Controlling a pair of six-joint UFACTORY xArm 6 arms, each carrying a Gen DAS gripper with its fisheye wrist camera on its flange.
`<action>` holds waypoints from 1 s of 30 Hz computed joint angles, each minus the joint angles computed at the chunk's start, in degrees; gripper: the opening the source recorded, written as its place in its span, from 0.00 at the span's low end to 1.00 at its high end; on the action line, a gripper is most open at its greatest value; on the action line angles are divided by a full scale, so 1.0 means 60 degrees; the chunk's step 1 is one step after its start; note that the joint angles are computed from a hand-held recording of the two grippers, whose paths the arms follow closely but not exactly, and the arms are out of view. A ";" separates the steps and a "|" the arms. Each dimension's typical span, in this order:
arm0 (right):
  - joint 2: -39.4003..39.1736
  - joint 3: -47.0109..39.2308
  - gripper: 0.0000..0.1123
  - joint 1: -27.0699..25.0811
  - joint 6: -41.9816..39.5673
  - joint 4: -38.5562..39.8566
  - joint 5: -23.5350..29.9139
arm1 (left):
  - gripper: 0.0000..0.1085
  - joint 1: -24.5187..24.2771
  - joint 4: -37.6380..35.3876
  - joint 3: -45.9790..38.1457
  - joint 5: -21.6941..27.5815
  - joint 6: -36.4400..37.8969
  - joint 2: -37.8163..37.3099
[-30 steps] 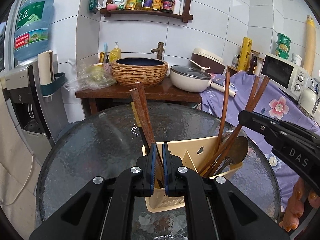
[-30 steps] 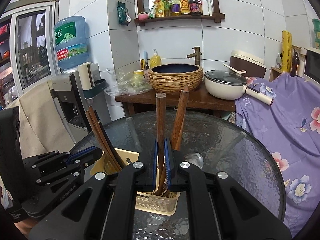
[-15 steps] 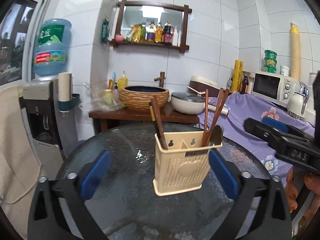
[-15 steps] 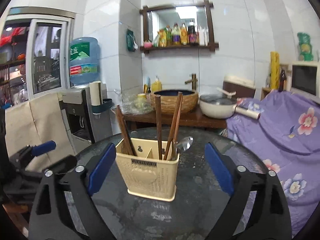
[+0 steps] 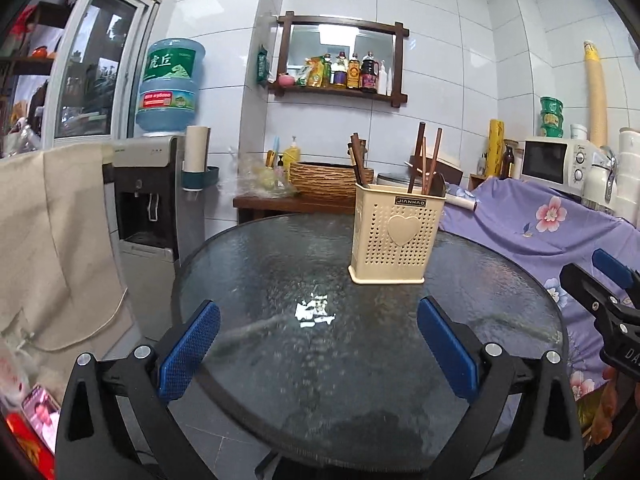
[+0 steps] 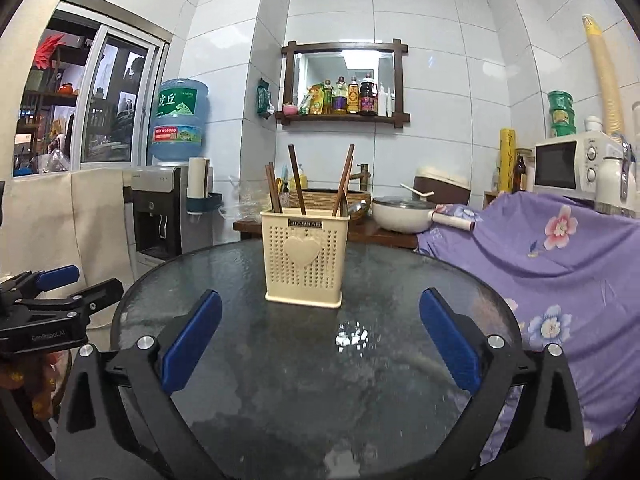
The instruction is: Organize utensils
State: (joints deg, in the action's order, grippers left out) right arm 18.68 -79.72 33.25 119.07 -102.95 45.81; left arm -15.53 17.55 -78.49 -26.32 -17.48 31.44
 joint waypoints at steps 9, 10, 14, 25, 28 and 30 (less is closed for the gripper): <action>-0.0952 0.1397 0.87 0.1078 0.0335 0.0251 0.1301 | 0.89 0.0014 -0.0373 0.2071 -0.1327 0.0489 -0.1158; -0.1009 0.1491 0.87 0.1236 0.0201 0.0357 0.1581 | 0.89 0.0025 -0.0357 0.2194 -0.1275 0.0447 -0.1255; -0.1326 0.1894 0.87 0.1468 0.0318 0.0480 0.1780 | 0.89 0.0044 -0.0351 0.2509 -0.1209 0.0295 -0.1477; -0.1715 0.2293 0.87 0.1382 0.0822 0.0464 0.1713 | 0.89 -0.0388 -0.2108 0.2821 -0.1212 0.1696 -0.1783; -0.1667 0.2231 0.87 0.1393 0.0745 0.0516 0.1762 | 0.89 -0.0436 -0.2243 0.2845 -0.1205 0.1839 -0.1799; -0.1678 0.2248 0.87 0.1391 0.0760 0.0533 0.1750 | 0.89 -0.0479 -0.2356 0.2863 -0.1230 0.1965 -0.1812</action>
